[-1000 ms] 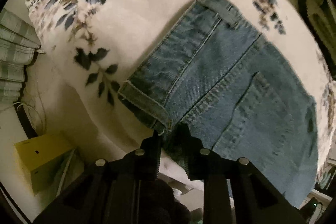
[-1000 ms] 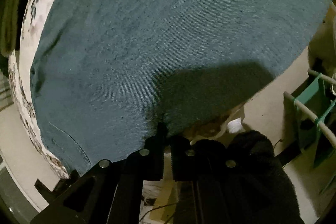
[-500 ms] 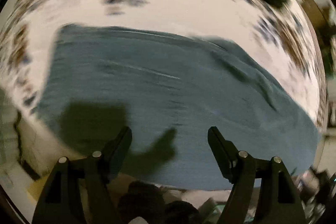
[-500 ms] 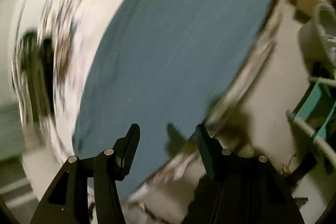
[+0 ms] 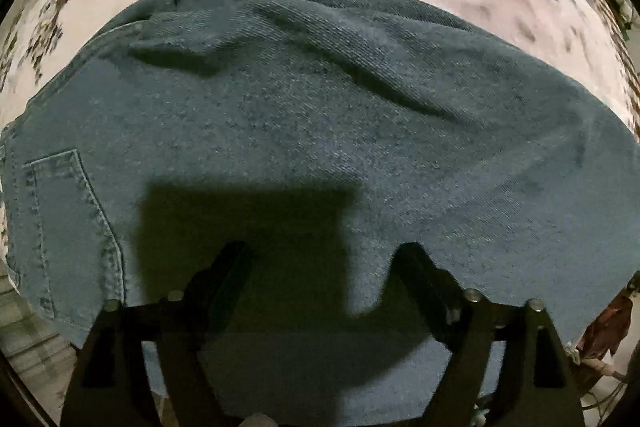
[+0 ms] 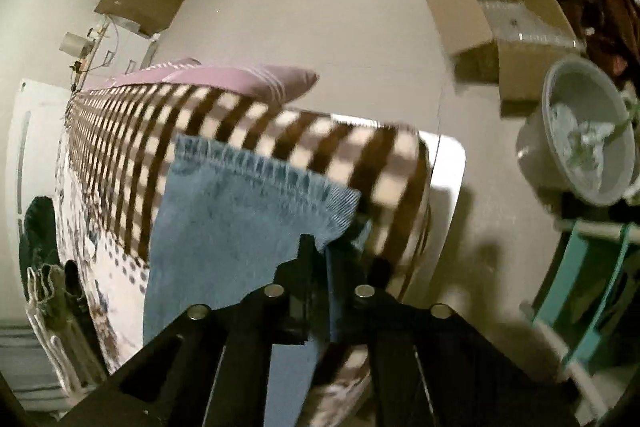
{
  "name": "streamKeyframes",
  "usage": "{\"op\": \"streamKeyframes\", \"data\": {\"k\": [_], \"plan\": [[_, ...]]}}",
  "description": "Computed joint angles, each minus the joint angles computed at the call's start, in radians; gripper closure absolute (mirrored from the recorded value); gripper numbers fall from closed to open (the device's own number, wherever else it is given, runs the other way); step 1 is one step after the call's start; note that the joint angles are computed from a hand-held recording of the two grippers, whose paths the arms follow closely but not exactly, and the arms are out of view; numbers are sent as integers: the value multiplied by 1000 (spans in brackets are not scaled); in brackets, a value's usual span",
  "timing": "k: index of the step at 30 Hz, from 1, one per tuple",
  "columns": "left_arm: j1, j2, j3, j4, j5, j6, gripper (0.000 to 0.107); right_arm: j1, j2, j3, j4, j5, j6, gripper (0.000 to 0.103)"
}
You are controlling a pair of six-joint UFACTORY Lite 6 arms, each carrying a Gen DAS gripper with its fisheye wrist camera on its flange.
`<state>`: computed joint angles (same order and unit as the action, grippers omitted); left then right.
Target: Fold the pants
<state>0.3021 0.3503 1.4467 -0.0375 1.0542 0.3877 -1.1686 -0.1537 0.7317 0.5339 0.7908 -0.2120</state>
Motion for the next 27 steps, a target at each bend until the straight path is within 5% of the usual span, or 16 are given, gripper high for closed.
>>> {"op": "streamKeyframes", "data": {"k": [4,7,27], "plan": [[13,11,-18,-13,-10,9,9,-133,39,-34,158,115,-218,93],[-40,46,-16,1,-41,-55,4,-218,26,-74,201,201,-315,54],[-70,77,43,0,-29,-125,4,-131,189,-172,623,136,-680,52]]}}
